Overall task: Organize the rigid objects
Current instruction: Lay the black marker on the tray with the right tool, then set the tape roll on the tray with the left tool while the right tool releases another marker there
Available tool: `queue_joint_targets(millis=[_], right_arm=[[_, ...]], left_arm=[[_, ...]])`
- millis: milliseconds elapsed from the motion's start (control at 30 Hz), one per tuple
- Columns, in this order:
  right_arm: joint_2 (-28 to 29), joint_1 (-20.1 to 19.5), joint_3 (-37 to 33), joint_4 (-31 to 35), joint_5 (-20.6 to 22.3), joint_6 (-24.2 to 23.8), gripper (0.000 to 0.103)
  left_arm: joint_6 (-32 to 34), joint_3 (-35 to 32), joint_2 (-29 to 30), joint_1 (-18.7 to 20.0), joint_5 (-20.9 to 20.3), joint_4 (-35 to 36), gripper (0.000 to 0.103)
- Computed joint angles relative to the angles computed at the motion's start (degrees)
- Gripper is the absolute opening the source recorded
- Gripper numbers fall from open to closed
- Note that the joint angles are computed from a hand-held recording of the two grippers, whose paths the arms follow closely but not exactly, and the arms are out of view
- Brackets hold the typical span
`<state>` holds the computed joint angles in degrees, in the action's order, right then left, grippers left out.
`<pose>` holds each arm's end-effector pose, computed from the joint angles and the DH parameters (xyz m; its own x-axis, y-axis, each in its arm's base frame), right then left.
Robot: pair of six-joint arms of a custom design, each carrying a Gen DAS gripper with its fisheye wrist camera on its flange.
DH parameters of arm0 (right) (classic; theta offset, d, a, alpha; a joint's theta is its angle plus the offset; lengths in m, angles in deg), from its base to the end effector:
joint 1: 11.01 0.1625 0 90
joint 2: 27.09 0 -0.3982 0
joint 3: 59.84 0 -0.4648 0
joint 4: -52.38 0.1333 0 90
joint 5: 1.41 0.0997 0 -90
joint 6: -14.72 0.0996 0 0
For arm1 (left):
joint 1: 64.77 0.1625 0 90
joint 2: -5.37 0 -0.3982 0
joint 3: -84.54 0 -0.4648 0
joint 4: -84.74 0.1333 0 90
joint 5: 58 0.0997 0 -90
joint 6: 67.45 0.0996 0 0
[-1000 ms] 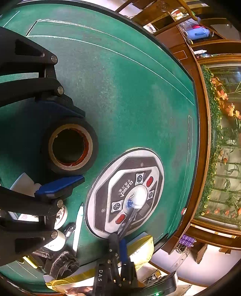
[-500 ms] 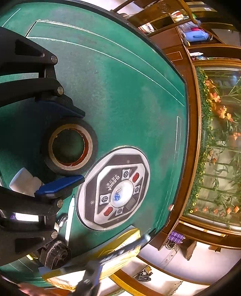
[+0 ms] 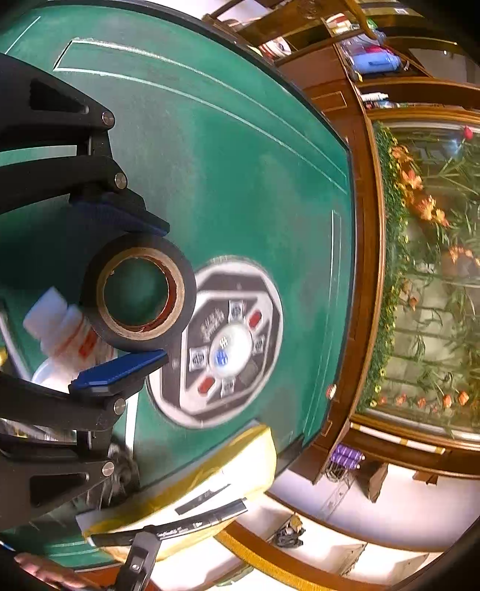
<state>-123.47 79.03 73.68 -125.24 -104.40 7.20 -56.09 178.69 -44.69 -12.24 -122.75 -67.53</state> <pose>0.1112 -0.4645 0.2928 -0.9661 0.0880 0.2428 -0.1280 0.6535 -0.7460 -0.2938 -0.6723 0.0899 -0.6693 0.5844 -0.4588 0.7240 0.6517 -0.2261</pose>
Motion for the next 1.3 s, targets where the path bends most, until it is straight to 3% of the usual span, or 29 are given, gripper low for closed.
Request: queue_joint_targets(millis=[733,1067,1167,1300], right_arm=[[-16.0,-9.7,8.6,0.0,7.7,3.4,0.014],[-17.3,-10.6,6.5,2.8,-3.5,4.9,0.014],[-15.8,-9.7,5.7,3.1,-7.9,4.6,0.014],[-14.5,-9.6,5.0,3.9,-10.0,4.5,0.014]], left_arm=[[-0.8,2.1,1.8,-10.0,-7.0,5.0,0.066],[-3.6,-2.4,8.9,-14.2,-10.4,10.1,0.066],[-4.2,-2.7,10.3,-14.8,-9.7,10.6,0.066],[-4.6,-2.5,11.4,-15.3,-8.5,11.1,0.066]])
